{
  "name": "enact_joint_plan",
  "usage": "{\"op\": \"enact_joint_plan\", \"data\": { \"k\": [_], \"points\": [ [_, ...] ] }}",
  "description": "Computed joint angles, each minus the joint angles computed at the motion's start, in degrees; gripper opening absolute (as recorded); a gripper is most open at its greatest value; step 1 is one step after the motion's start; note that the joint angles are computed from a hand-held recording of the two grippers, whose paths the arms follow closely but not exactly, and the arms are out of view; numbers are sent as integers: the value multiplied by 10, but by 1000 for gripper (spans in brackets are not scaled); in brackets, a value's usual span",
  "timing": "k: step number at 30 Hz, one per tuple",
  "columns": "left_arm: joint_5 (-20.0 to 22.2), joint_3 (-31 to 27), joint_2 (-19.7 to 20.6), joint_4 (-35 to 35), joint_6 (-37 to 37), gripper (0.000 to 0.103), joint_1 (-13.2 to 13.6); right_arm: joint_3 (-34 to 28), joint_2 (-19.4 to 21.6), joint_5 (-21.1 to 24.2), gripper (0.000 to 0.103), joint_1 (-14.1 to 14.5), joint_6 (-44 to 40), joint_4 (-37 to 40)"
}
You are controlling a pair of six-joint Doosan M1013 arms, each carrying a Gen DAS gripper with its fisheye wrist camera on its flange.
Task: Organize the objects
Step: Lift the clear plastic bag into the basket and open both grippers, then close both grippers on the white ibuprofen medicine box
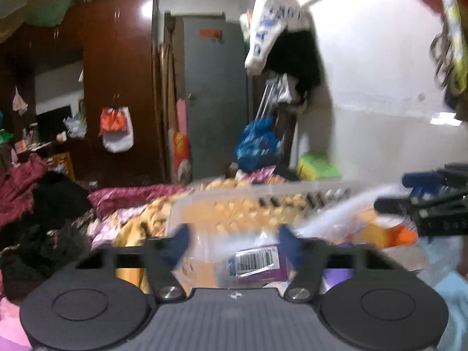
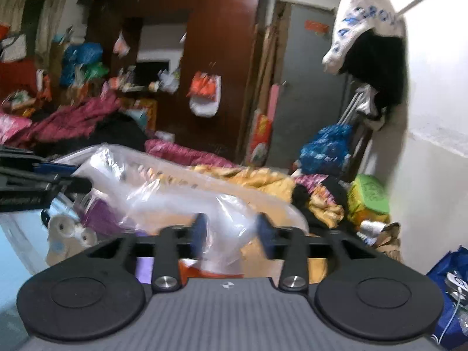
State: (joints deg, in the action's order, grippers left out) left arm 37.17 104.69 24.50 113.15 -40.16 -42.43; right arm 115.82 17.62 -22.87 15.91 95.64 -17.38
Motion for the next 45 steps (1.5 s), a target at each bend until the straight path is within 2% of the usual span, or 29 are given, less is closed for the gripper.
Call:
{"op": "enact_joint_plan", "data": {
  "k": [1, 4, 6, 9, 13, 16, 20, 22, 25, 26, 28, 31, 36, 37, 38, 39, 40, 45],
  "points": [
    [10, 14, -8, 42, -39, 80, -2, 8, -6, -11, 93, -5, 25, -20],
    [45, 61, -34, 120, -119, 81, -18, 54, -30, -88, 103, -23, 51, -52],
    [61, 97, -50, 176, -164, 86, -32, 85, -47, -129, 103, -44, 98, -98],
    [83, 130, -56, 186, -167, 87, -62, 122, -64, -160, 103, -72, 150, -162],
    [40, 129, -42, 181, -148, 87, -73, 149, -62, -186, 103, -90, 171, -214],
    [-2, 122, -30, 188, -160, 87, -66, 144, -49, -164, 103, -85, 184, -244],
    [-55, 102, -16, 149, -136, 87, -52, 127, -33, -138, 103, -78, 215, -281],
    [-83, 88, -9, 124, -119, 87, -43, 120, -27, -129, 99, -74, 225, -286],
    [-99, 73, 1, 92, -87, 86, -38, 111, -18, -117, 91, -68, 242, -301],
    [-103, 67, 5, 89, -82, 85, -37, 108, -16, -111, 90, -65, 246, -306],
    [-112, 60, 9, 98, -90, 83, -32, 106, -11, -107, 79, -64, 247, -319],
    [-111, 58, 13, 103, -100, 80, -30, 104, -7, -102, 67, -64, 250, -333],
    [-124, 50, 19, 93, -89, 76, -27, 99, -2, -106, 58, -64, 253, -357],
    [-126, 50, 19, 103, -101, 72, -27, 98, -2, -106, 52, -64, 256, -363],
    [-125, 51, 20, 123, -117, 61, -26, 97, -1, -107, 49, -65, 266, -375],
    [-127, 53, 19, 151, -141, 56, -25, 98, -1, -107, 49, -64, 261, -371],
    [-127, 53, 19, 157, -144, 54, -25, 100, -2, -109, 46, -63, 255, -366],
    [-104, 51, 22, 109, -72, 48, -38, 107, -5, -113, 45, -61, 218, -332]
  ]
}}
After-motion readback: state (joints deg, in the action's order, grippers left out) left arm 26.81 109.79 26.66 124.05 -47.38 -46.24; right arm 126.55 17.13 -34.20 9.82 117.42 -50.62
